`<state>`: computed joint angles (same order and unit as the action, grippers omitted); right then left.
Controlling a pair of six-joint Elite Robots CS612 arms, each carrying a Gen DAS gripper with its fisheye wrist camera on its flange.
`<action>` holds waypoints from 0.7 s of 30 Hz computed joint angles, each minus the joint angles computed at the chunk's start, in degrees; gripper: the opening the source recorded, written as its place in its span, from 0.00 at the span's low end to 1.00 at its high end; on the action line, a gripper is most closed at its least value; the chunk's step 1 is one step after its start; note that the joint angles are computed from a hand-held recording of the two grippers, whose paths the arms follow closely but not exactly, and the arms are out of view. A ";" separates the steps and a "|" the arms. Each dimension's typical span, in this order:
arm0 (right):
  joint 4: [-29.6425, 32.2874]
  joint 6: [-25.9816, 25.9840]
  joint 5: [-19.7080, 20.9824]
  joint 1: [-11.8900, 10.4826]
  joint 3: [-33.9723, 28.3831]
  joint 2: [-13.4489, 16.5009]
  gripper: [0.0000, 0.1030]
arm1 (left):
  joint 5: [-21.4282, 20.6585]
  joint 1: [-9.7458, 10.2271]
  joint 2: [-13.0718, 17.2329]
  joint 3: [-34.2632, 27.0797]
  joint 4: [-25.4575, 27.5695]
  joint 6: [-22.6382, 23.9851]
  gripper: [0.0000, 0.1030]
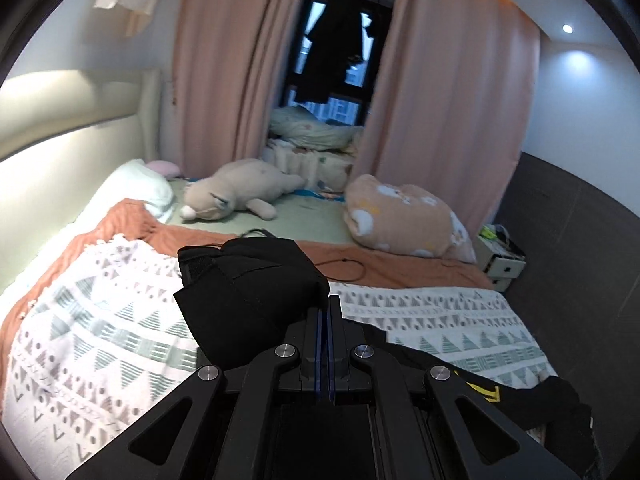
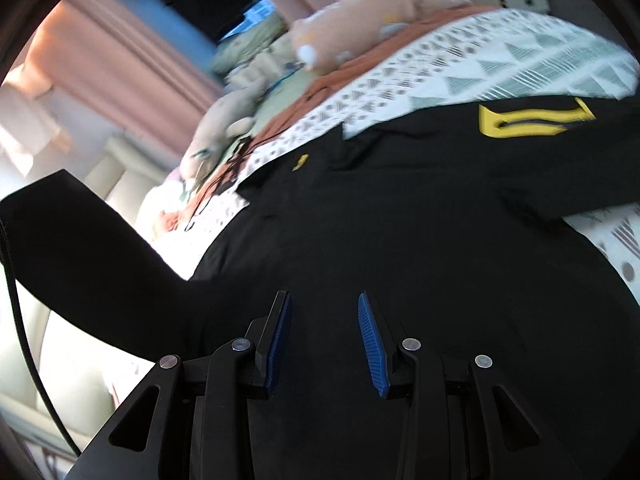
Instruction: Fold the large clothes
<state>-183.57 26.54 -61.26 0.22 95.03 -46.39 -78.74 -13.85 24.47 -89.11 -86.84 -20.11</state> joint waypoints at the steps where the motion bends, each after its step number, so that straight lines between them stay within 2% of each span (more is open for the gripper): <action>1: 0.15 0.34 -0.09 -0.20 0.21 0.01 0.35 | -0.98 -0.10 -0.06 0.77 -0.48 0.33 0.01; 10: -0.29 3.81 -2.14 -1.89 0.24 0.71 0.35 | -8.52 -1.63 0.62 6.85 -4.21 -0.31 0.01; 14: -0.04 6.45 -4.78 -2.53 0.55 0.60 0.35 | -11.68 -2.33 -0.14 11.17 -2.08 -0.99 0.02; 15: 0.09 6.85 -5.24 -2.65 0.59 0.57 0.35 | -13.23 -2.37 -0.34 12.18 -0.50 -1.13 0.09; 17: 0.67 7.21 -6.67 -2.75 0.67 0.41 0.35 | -19.18 -2.16 -0.18 13.74 1.67 -1.96 0.35; 18: 1.17 7.36 -8.23 -2.70 0.69 0.26 0.35 | -21.56 -2.05 0.44 13.70 1.93 -2.95 0.63; 19: 1.38 7.73 -9.12 -2.64 0.68 0.21 0.35 | -22.84 -2.03 1.52 12.82 1.45 -4.28 0.82; 21: 1.16 8.72 -8.98 -2.91 0.75 0.29 0.35 | -23.63 -2.17 3.40 10.86 0.81 -5.53 0.88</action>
